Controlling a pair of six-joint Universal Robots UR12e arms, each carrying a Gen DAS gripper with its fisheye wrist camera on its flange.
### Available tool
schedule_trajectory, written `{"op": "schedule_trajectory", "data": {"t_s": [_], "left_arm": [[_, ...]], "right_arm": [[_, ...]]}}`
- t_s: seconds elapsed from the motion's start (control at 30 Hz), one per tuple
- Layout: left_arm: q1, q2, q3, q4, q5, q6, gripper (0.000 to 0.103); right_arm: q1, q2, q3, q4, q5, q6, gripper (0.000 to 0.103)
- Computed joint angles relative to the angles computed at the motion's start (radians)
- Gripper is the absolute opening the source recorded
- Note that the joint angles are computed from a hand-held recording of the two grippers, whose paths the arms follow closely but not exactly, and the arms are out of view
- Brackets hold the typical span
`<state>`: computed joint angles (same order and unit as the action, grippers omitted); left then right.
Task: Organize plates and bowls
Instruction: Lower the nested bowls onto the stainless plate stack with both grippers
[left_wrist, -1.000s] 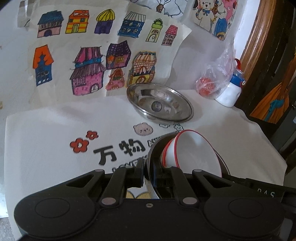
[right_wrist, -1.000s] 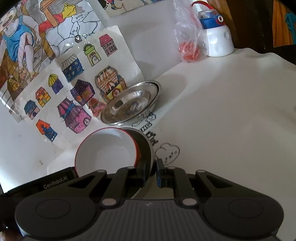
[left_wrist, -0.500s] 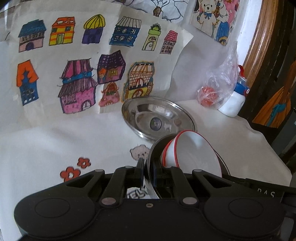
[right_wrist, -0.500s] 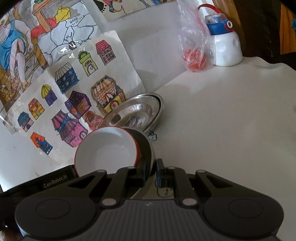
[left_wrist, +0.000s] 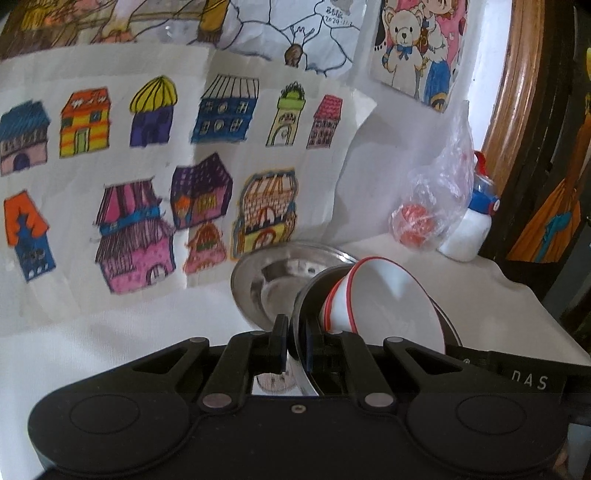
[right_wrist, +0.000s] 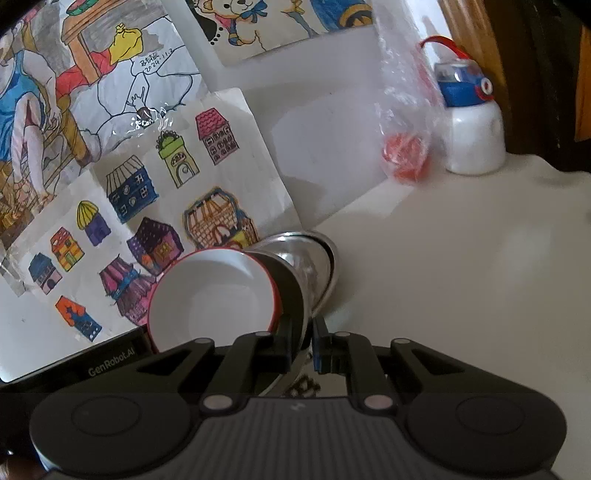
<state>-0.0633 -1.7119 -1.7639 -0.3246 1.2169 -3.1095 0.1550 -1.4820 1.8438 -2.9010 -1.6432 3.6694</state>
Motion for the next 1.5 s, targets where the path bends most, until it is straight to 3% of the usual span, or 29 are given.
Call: {"op": "schedule_trajectory", "data": {"t_s": [0.23,0.77,1.5], "left_arm": [[-0.004,-0.038,0.044,0.016,0.011,-0.034,0.007],[-0.005,-0.134,0.149,-0.047,0.019,-0.097,0.007],[-0.003,-0.168,0.168,-0.049,0.014,-0.138,0.007]], "right_arm": [[-0.011,0.034,-0.051,0.024,0.013,-0.048,0.013],[-0.038,0.114,-0.149,0.111,0.051,-0.113,0.013],[-0.037,0.137,-0.17,0.132,0.043,-0.126,0.014]]}}
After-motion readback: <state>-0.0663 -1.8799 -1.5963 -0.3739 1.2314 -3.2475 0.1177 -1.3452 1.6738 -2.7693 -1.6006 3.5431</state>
